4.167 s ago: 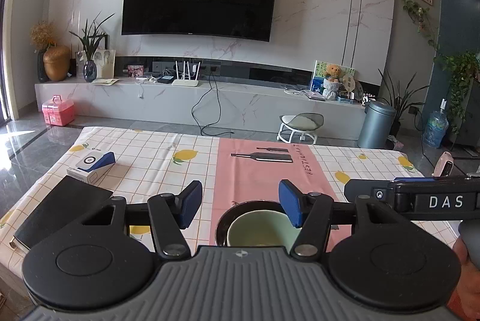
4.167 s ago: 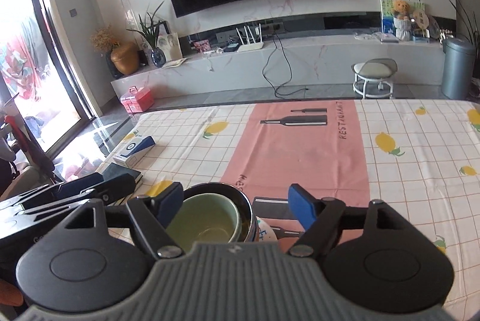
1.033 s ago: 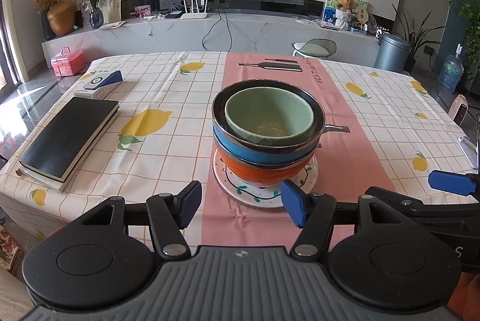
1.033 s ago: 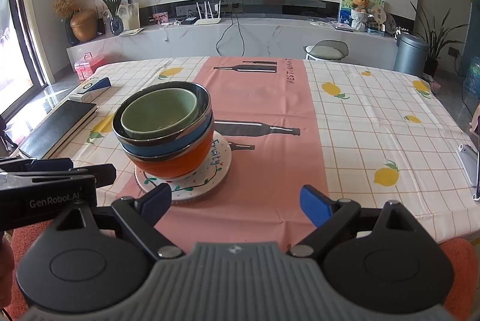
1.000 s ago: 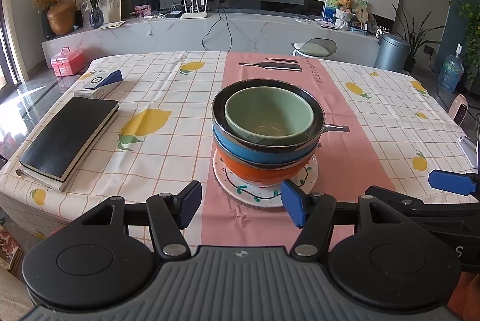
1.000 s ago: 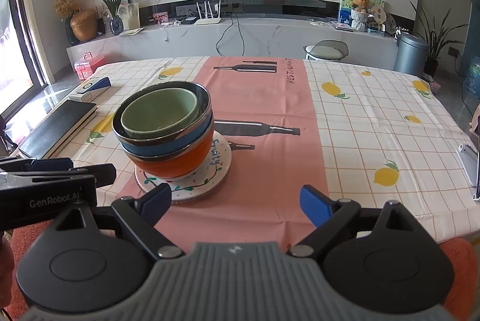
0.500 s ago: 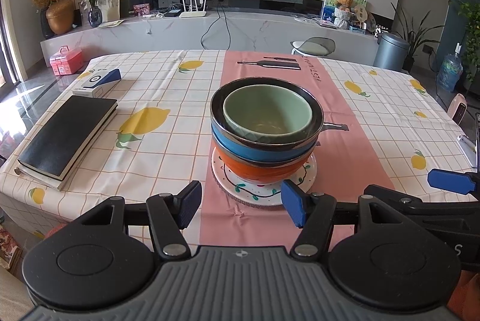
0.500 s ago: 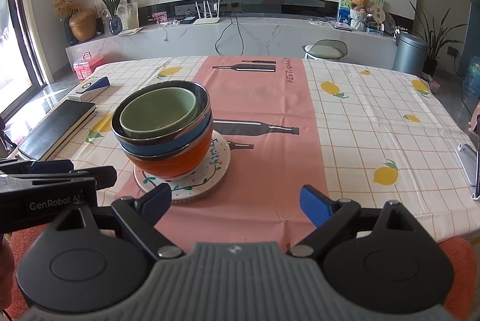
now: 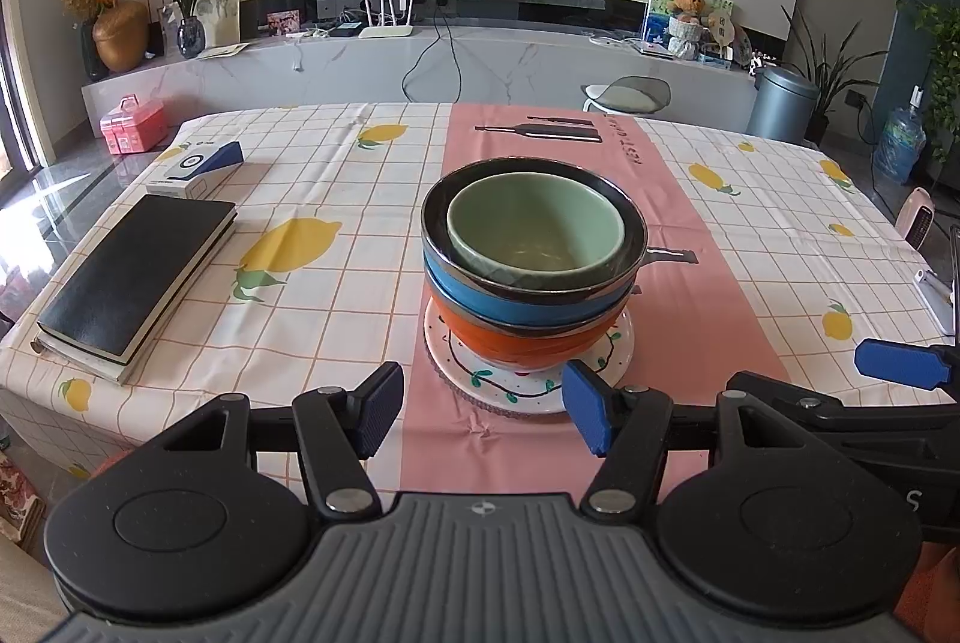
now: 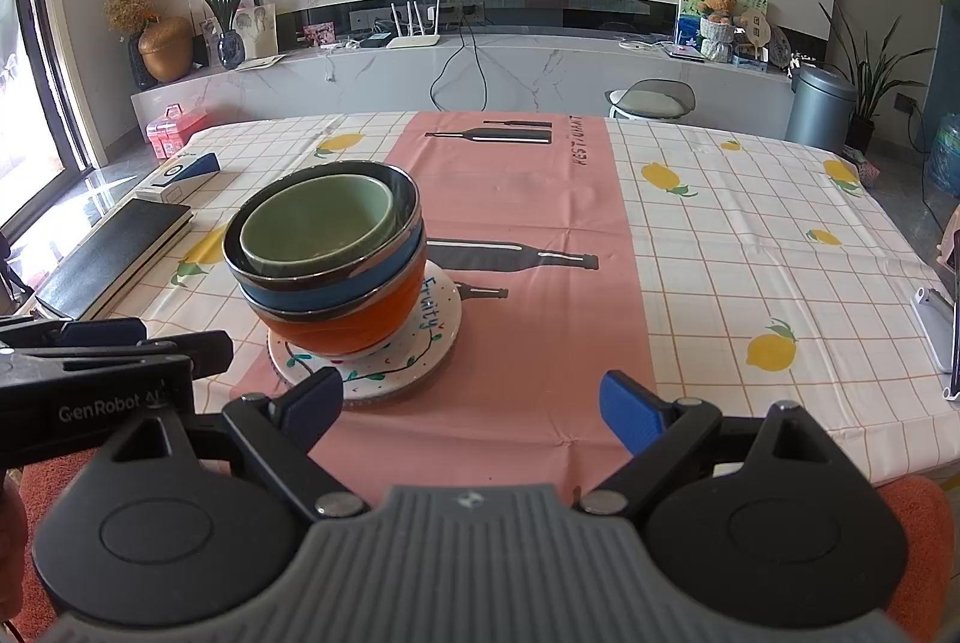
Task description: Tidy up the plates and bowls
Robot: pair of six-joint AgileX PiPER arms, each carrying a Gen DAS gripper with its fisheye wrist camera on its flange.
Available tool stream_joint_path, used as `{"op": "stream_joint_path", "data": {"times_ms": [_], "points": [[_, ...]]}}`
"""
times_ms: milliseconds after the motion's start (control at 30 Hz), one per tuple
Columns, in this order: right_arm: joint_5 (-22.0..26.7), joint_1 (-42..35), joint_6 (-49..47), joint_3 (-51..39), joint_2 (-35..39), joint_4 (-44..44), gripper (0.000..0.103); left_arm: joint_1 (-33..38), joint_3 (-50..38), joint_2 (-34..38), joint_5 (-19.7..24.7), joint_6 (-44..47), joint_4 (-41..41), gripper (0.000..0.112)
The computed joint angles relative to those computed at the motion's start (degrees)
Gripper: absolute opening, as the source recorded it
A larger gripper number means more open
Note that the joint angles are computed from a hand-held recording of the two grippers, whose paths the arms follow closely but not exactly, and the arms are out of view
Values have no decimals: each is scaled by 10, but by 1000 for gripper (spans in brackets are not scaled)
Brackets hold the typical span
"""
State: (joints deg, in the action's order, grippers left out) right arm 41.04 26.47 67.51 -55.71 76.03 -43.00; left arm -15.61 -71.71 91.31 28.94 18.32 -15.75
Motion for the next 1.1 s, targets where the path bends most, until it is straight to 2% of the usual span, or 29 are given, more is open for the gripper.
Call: {"op": "stream_joint_path", "data": {"times_ms": [633,1100], "points": [[7,8,11,-2,5,-13,91,2,-6,-2,3,5,-5,72],[9,4,4,-6,6,-3,91,7,5,-3,-13,22,-21,73]]}}
